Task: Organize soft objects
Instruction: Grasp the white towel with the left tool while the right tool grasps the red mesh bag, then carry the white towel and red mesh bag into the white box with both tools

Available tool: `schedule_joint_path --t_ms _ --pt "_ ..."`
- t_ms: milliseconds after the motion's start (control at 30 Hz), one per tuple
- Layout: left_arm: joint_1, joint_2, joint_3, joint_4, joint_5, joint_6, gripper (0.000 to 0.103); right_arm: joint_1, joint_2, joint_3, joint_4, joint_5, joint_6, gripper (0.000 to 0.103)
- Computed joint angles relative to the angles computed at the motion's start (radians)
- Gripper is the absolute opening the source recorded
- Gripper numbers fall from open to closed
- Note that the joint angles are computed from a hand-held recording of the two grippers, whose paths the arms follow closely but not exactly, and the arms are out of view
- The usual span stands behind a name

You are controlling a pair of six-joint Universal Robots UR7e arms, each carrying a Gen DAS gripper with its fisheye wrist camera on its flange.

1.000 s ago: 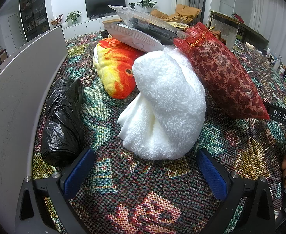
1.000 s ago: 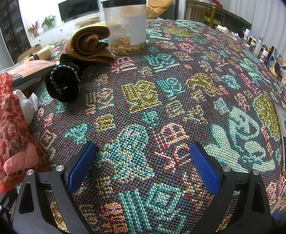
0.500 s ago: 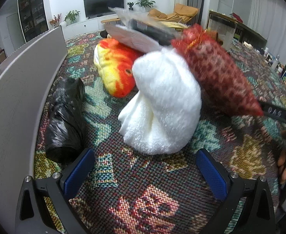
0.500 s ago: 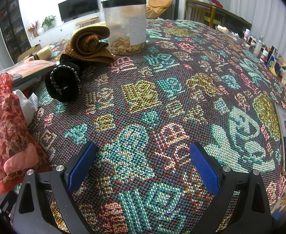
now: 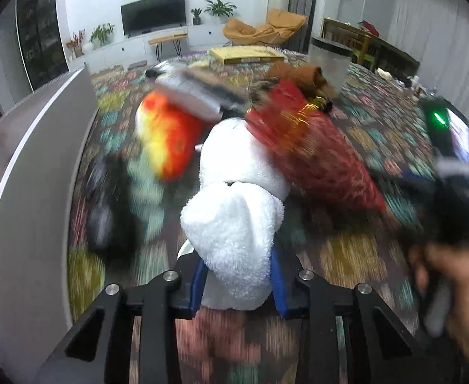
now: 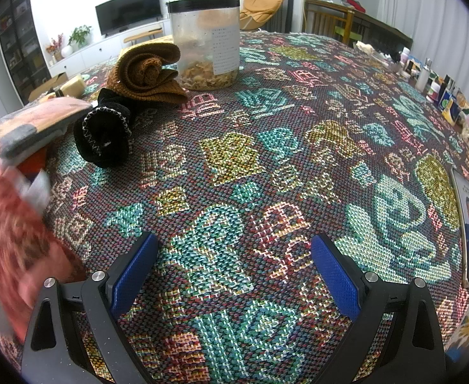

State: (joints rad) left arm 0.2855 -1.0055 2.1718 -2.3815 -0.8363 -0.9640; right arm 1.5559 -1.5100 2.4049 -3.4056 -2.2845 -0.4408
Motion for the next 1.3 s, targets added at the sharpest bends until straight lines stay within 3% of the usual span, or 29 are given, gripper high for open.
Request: schedule_joint_path --t_ms 100,167,233,367,533,667,700,733,833,900,967,1033,1067,1100,1133,1200,1267,1300 --pt "-0.045 -0.050 0.052 0.024 -0.030 -0.027 0.047 0.000 -0.001 0.000 0.001 0.001 0.000 0.098" --pt "-0.056 -0.060 0.056 0.026 -0.045 -0.013 0.078 0.000 -0.001 0.000 0.001 0.001 0.001 0.098" --pt "-0.068 -0.063 0.066 0.001 -0.024 0.007 0.097 0.003 -0.003 0.003 0.002 -0.001 0.003 0.098" --pt "-0.052 -0.021 0.033 -0.009 0.017 0.050 0.098 0.002 -0.006 0.004 0.003 0.000 0.003 0.098" --pt "-0.002 -0.017 0.029 -0.086 -0.014 0.073 0.098 -0.016 -0.020 -0.007 0.031 0.029 0.007 0.097" --pt "-0.011 -0.028 0.049 -0.058 -0.014 0.064 0.098 -0.070 -0.248 -0.029 0.411 0.258 0.153 0.096" --pt "-0.017 -0.029 0.057 -0.053 -0.013 0.064 0.098 -0.060 -0.291 -0.042 0.516 0.283 0.198 0.096" --pt "-0.022 -0.029 0.061 -0.044 -0.012 0.060 0.098 -0.053 -0.322 -0.057 0.621 0.313 0.237 0.096" --pt "-0.046 -0.020 0.072 -0.014 0.004 0.041 0.098 -0.084 -0.392 -0.073 0.935 0.556 0.380 0.096" --pt "-0.067 -0.022 0.081 0.012 0.011 0.017 0.098 -0.091 -0.368 -0.103 1.110 0.649 0.442 0.096" --pt "-0.083 -0.032 0.092 0.029 0.013 -0.004 0.098 -0.065 -0.309 -0.102 1.125 0.645 0.465 0.096" --pt "-0.095 -0.051 0.103 0.054 0.010 -0.022 0.098 -0.055 -0.272 -0.070 1.020 0.624 0.472 0.096" --pt "-0.101 -0.062 0.108 0.067 0.009 -0.034 0.098 -0.065 -0.285 -0.048 0.949 0.658 0.455 0.082" --pt "-0.109 -0.081 0.119 0.083 0.008 -0.049 0.098 -0.062 -0.285 -0.044 0.921 0.651 0.439 0.056" --pt "-0.114 -0.097 0.127 0.091 0.005 -0.058 0.098 -0.058 -0.285 -0.053 0.934 0.635 0.432 0.014" --pt "-0.121 -0.123 0.139 0.098 0.003 -0.067 0.098 -0.065 -0.300 -0.077 0.974 0.622 0.423 0.015" --pt "-0.121 -0.129 0.136 0.087 0.011 -0.052 0.098 -0.019 -0.294 -0.113 0.967 0.501 0.386 0.015" --pt "-0.116 -0.116 0.120 0.077 0.022 -0.031 0.098 0.027 -0.278 -0.137 0.934 0.396 0.321 0.015"
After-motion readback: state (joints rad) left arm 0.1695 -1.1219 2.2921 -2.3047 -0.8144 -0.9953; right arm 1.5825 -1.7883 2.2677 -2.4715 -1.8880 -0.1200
